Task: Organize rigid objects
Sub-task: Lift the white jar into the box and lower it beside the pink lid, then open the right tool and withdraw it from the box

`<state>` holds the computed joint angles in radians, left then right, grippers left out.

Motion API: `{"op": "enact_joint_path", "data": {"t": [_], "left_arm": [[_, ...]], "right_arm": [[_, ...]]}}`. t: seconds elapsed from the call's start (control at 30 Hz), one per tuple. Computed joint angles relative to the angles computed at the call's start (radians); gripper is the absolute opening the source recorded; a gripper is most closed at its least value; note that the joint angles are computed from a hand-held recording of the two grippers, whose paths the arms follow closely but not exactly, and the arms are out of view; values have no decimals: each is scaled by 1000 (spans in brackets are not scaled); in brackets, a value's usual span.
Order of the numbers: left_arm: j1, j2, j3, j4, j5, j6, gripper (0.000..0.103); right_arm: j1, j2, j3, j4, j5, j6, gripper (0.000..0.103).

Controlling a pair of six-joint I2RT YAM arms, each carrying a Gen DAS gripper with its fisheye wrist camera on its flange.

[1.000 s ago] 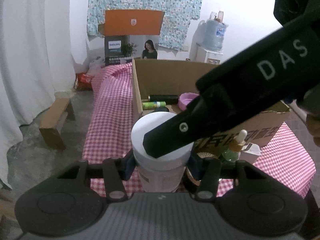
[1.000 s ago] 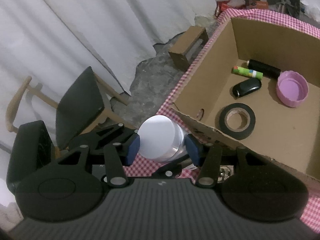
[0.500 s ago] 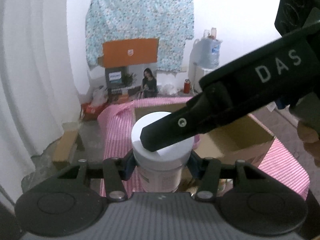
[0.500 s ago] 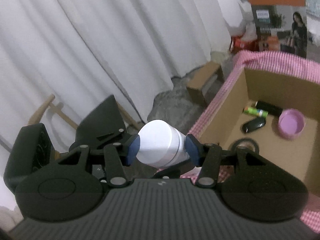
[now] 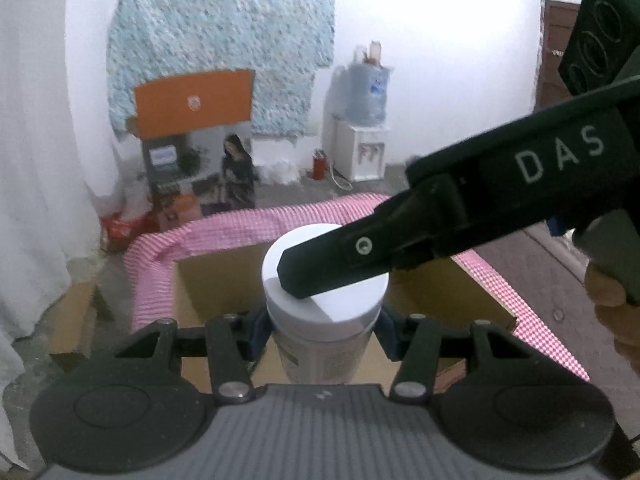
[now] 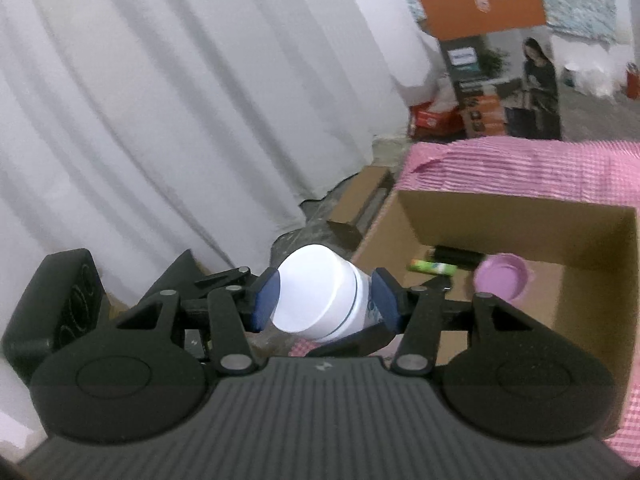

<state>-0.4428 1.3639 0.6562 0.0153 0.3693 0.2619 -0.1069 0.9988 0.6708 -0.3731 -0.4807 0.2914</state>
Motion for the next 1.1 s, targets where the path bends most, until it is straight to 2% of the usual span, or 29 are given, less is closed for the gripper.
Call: {"op": "enact_joint_path", "data": {"t": [0.2, 0.5, 0.73, 0.93, 1.0, 1.1], "left_arm": [[-41, 225, 104, 19, -27, 6, 54], [-65, 459, 275, -37, -59, 19, 54], [-69, 508, 328, -115, -65, 26, 54], [-67, 489, 308, -100, -58, 33, 56], [-69, 474, 293, -89, -61, 31, 66], [-67, 428, 249, -57, -56, 21, 76]], "right_arm": [[-177, 213, -29, 115, -140, -65, 51], [-217, 498, -12, 276, -173, -80, 51], [-222, 610, 5, 324, -183, -86, 51], [-220, 624, -3, 333, -171, -87, 51], [-224, 605, -14, 324, -168, -88, 51], [-241, 545, -40, 306, -172, -90, 53]]}}
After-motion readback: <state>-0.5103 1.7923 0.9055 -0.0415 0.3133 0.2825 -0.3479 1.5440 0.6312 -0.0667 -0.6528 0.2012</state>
